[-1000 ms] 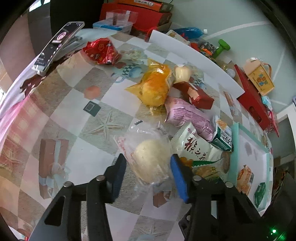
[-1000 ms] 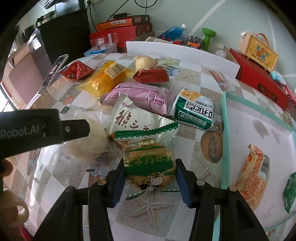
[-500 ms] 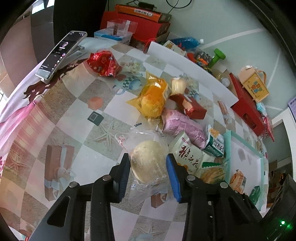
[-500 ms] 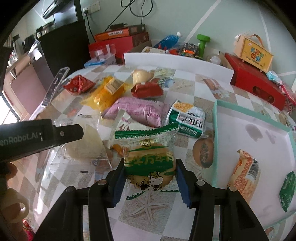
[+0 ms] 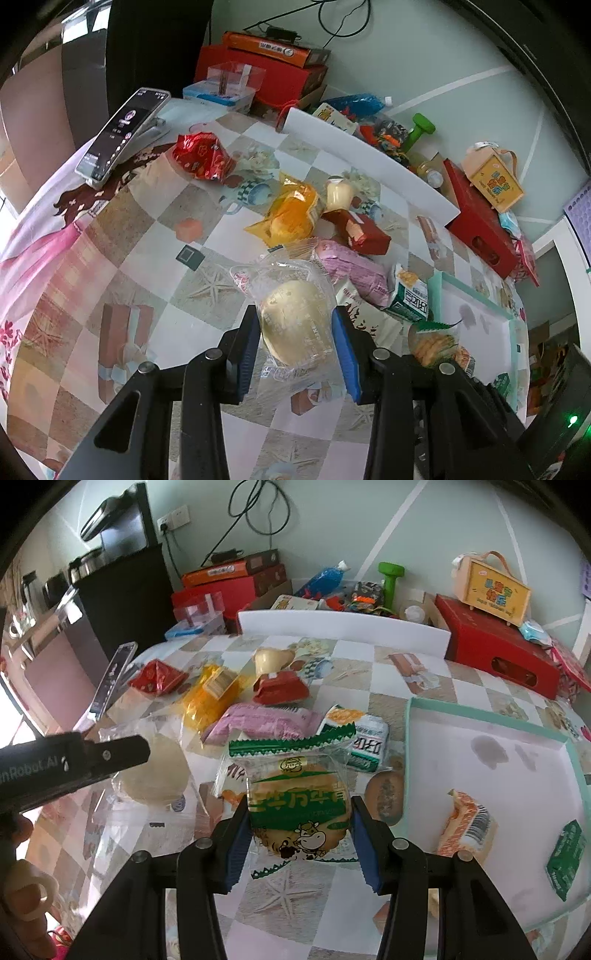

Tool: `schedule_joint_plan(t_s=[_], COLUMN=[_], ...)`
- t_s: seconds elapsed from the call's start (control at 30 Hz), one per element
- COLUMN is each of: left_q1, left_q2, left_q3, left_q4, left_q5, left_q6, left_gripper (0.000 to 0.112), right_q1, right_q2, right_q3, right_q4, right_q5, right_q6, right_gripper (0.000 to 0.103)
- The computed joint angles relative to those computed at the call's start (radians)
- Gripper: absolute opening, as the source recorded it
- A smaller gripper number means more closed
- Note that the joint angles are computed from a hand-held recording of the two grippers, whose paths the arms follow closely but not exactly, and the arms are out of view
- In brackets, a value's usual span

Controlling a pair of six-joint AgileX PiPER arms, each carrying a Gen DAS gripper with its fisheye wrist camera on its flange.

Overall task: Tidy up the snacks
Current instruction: 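Carry the bun and cookie pack into the tray and open both tools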

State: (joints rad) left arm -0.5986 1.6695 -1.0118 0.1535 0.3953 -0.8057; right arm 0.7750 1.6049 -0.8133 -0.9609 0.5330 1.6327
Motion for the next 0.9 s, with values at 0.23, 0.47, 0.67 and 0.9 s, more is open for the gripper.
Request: schedule_joint_plan(t_s=[0.23, 0.47, 0.67, 0.9], left_q1=[-0.059, -0.159, -0.241, -0.309], left_q2=[0.012, 0.071, 0.189, 0.339], left_q3=[-0.054, -0.183, -0.353, -0.55], left_q4=[0.084, 0.209, 0.184, 0.183], left_q5=[0.017, 0.03, 0.038, 0.072], left_q6=[-0.059, -0.127, -0.025, 0.071], left_gripper=[0.041, 0.041, 0.041, 0.036], right_q1=[-0.08, -0.245, -0.44, -0.634], right_q2=[-0.131, -0.255, -0.327, -0.355], right_q3=[0.089, 0.187, 0.263, 0.312], right_q4=[-0.042, -0.039, -0.001, 0.061], right_q5=[0.033, 0.051, -0.036, -0.118], right_q6=[0.07, 0.073, 0.019, -0.082], right_gripper=[0.053, 0.053, 0.053, 0.053])
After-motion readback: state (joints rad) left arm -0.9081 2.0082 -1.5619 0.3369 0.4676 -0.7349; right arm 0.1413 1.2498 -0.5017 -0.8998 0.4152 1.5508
